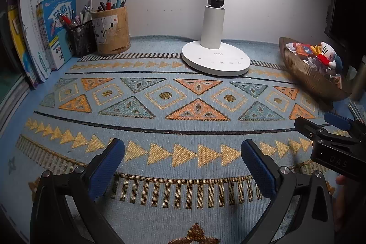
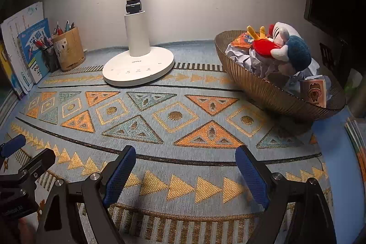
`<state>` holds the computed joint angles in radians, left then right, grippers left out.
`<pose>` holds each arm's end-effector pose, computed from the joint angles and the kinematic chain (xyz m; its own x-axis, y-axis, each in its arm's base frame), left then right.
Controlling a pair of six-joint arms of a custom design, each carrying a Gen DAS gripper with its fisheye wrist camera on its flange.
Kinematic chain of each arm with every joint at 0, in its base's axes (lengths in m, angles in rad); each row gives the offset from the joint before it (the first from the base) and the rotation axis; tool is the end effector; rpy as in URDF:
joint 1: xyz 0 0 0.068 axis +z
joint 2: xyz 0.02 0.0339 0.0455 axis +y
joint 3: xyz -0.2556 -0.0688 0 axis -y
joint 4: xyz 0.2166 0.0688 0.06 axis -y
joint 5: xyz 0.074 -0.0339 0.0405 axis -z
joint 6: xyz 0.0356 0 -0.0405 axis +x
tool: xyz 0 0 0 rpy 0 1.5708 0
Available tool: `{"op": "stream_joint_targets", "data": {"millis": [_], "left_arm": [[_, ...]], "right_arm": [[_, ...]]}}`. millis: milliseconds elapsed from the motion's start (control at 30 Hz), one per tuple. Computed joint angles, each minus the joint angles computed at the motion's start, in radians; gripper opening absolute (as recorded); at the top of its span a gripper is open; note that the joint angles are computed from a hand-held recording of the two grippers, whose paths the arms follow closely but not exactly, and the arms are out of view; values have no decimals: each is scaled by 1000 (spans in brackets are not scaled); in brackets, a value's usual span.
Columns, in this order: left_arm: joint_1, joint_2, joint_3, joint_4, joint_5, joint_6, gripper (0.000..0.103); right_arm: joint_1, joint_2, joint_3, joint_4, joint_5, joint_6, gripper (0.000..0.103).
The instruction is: Organize objects
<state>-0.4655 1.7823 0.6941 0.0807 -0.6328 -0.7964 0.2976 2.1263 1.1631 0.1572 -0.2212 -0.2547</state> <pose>0.2616 -0.1078 0.1125 -0.5854 -0.3510 -0.7308 -0.4843 0.8743 -0.0320 0.3830 0.1256 0.1086 -0.5589 -0.4285 -0.7099 -0.5912 0.8062 -0.0213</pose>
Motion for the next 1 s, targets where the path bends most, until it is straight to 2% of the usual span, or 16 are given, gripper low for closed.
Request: {"op": "stream_joint_targets", "data": {"millis": [1000], "left_arm": [[39,37,37,-58,75,-23,102]], "right_arm": [[-13,34,67,-80,-29,15,88]]}}
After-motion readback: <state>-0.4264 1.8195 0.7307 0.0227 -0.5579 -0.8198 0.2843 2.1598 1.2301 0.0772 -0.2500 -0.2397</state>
